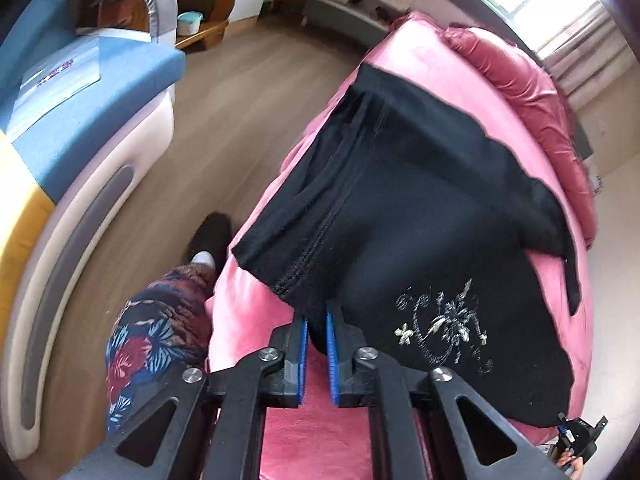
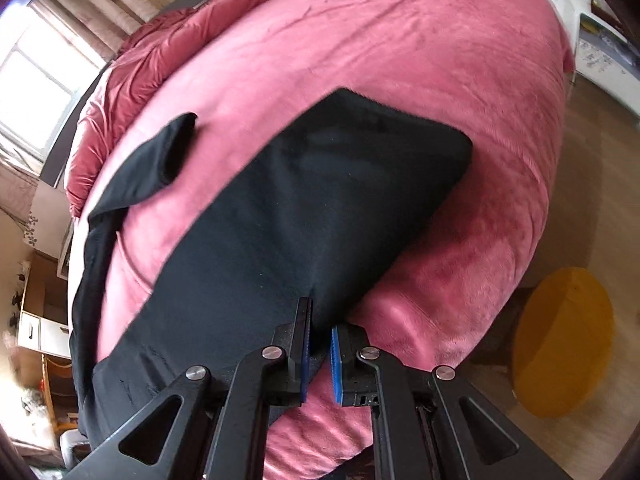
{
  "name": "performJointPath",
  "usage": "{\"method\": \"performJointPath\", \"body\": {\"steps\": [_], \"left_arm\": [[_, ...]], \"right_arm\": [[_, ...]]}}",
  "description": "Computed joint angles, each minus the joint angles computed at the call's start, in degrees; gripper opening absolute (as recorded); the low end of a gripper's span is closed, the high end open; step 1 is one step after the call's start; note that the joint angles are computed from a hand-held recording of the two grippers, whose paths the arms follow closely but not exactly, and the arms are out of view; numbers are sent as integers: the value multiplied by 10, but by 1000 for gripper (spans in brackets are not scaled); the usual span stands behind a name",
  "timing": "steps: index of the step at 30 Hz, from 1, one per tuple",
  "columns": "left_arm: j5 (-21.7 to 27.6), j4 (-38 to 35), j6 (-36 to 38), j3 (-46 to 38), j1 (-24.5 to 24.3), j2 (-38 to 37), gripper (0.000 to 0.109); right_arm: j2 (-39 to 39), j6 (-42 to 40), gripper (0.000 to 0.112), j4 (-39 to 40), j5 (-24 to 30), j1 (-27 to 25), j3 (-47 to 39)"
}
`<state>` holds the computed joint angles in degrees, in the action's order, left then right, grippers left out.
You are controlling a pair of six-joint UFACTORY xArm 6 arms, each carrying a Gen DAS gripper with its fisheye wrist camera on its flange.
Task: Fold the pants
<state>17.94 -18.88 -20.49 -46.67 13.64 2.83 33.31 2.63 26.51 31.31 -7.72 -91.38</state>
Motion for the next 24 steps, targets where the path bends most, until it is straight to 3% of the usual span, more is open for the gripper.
{"method": "performJointPath", "body": {"steps": [2, 4, 6, 10, 13, 15, 18, 24], "left_arm": [[9, 38, -32, -8, 5, -3, 25], [22, 69, -55, -8, 10, -18, 27], [24, 115, -90, -2, 22, -39, 27], [0, 168, -107, -17, 40, -52, 27], [-6, 105, -48, -71, 42, -11, 30], [10, 25, 21, -134, 40, 39, 31], [41, -34, 63, -224, 43, 109, 31], [139, -70, 30, -436, 60, 264, 31]], "right_arm": [[7, 11, 12, -13, 8, 1, -12], [16, 34, 26, -37, 22, 2, -34], [13, 54, 48, -70, 20, 2, -37], [-11, 120, 54, -166, -19, 7, -19], [-12, 110, 57, -172, -29, 19, -35], [-2, 73, 61, -147, -23, 38, -58], [24, 9, 64, -116, 2, 71, -103], [120, -63, 65, -73, 90, 132, -242]]}}
